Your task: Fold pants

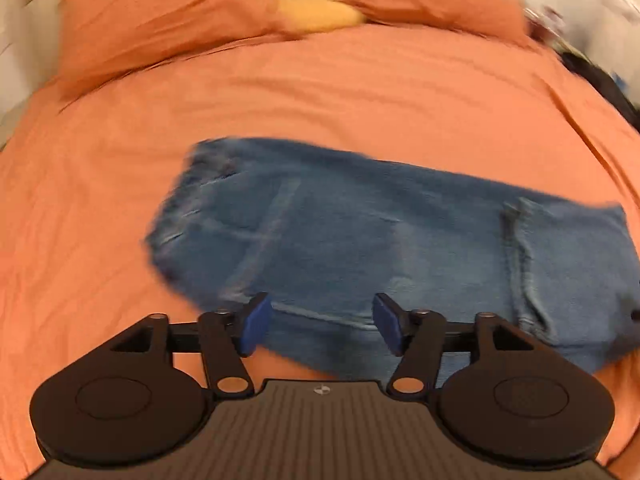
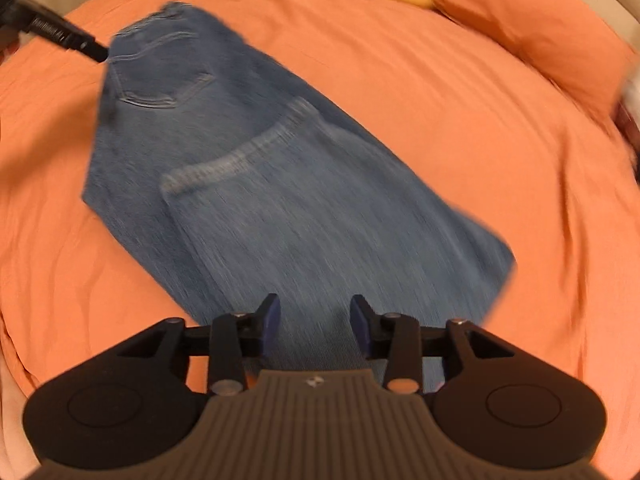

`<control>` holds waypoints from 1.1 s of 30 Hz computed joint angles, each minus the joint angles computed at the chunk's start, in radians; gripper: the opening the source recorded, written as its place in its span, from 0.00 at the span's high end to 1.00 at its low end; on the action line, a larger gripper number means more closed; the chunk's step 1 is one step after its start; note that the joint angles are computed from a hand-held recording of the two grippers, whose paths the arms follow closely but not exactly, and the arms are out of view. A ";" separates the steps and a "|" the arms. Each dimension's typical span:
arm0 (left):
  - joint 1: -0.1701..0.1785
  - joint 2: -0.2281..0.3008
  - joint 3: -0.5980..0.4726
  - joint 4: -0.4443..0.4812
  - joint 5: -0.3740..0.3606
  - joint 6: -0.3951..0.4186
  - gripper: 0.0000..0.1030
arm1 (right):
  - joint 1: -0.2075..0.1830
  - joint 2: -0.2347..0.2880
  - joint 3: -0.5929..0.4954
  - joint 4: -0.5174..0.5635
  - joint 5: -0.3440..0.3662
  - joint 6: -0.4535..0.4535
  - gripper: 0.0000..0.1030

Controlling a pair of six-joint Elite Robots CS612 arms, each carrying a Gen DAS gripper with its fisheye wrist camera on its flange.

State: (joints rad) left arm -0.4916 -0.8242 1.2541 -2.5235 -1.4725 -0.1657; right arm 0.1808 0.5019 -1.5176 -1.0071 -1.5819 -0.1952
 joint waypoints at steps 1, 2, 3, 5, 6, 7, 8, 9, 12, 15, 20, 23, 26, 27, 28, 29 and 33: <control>0.013 -0.001 0.009 -0.017 -0.005 -0.037 0.29 | 0.004 -0.008 0.026 -0.018 -0.002 -0.019 0.59; 0.027 0.000 0.017 -0.036 -0.019 -0.083 0.29 | 0.007 -0.015 0.050 -0.038 -0.001 -0.039 0.55; 0.042 0.003 0.025 -0.058 -0.037 -0.144 0.26 | 0.010 -0.021 0.074 -0.056 0.002 -0.061 0.51; 0.069 0.013 0.036 -0.096 -0.070 -0.268 0.21 | 0.015 -0.038 0.122 -0.078 0.007 -0.094 0.45; 0.080 0.019 0.041 -0.112 -0.081 -0.333 0.21 | 0.020 -0.048 0.154 -0.088 0.001 -0.108 0.44; 0.090 0.027 0.042 -0.125 -0.091 -0.392 0.21 | 0.024 -0.059 0.187 -0.101 -0.006 -0.125 0.44; 0.098 0.035 0.044 -0.140 -0.103 -0.438 0.21 | 0.027 -0.067 0.213 -0.110 -0.010 -0.148 0.44; 0.107 0.045 0.044 -0.162 -0.123 -0.489 0.21 | 0.029 -0.077 0.243 -0.119 -0.013 -0.169 0.44; 0.134 0.083 0.036 -0.245 -0.207 -0.631 0.20 | 0.028 -0.104 0.320 -0.137 -0.001 -0.212 0.44; 0.150 0.123 0.011 -0.292 -0.254 -0.730 0.20 | 0.019 -0.127 0.378 -0.147 0.047 -0.252 0.44; 0.167 0.180 -0.020 -0.403 -0.313 -0.787 0.20 | 0.013 -0.159 0.471 -0.135 0.083 -0.321 0.41; 0.168 0.205 -0.034 -0.455 -0.325 -0.771 0.19 | 0.012 -0.176 0.517 -0.125 0.089 -0.348 0.39; 0.166 0.215 -0.029 -0.505 -0.314 -0.759 0.19 | 0.007 -0.190 0.547 -0.110 0.104 -0.327 0.38; 0.166 0.216 -0.024 -0.525 -0.311 -0.760 0.24 | 0.007 -0.193 0.555 -0.110 0.104 -0.327 0.38; 0.164 0.217 -0.021 -0.534 -0.306 -0.759 0.26 | 0.008 -0.196 0.562 -0.109 0.100 -0.327 0.37; 0.163 0.213 -0.016 -0.537 -0.297 -0.753 0.31 | 0.009 -0.200 0.569 -0.109 0.096 -0.327 0.37; 0.162 0.198 -0.001 -0.537 -0.285 -0.755 0.50 | 0.015 -0.208 0.587 -0.114 0.076 -0.313 0.37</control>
State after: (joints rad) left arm -0.3298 -0.6261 1.2527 -3.0609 -1.7578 -0.9209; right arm 0.1961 0.2942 -0.9308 -1.1207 -1.5057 -0.5087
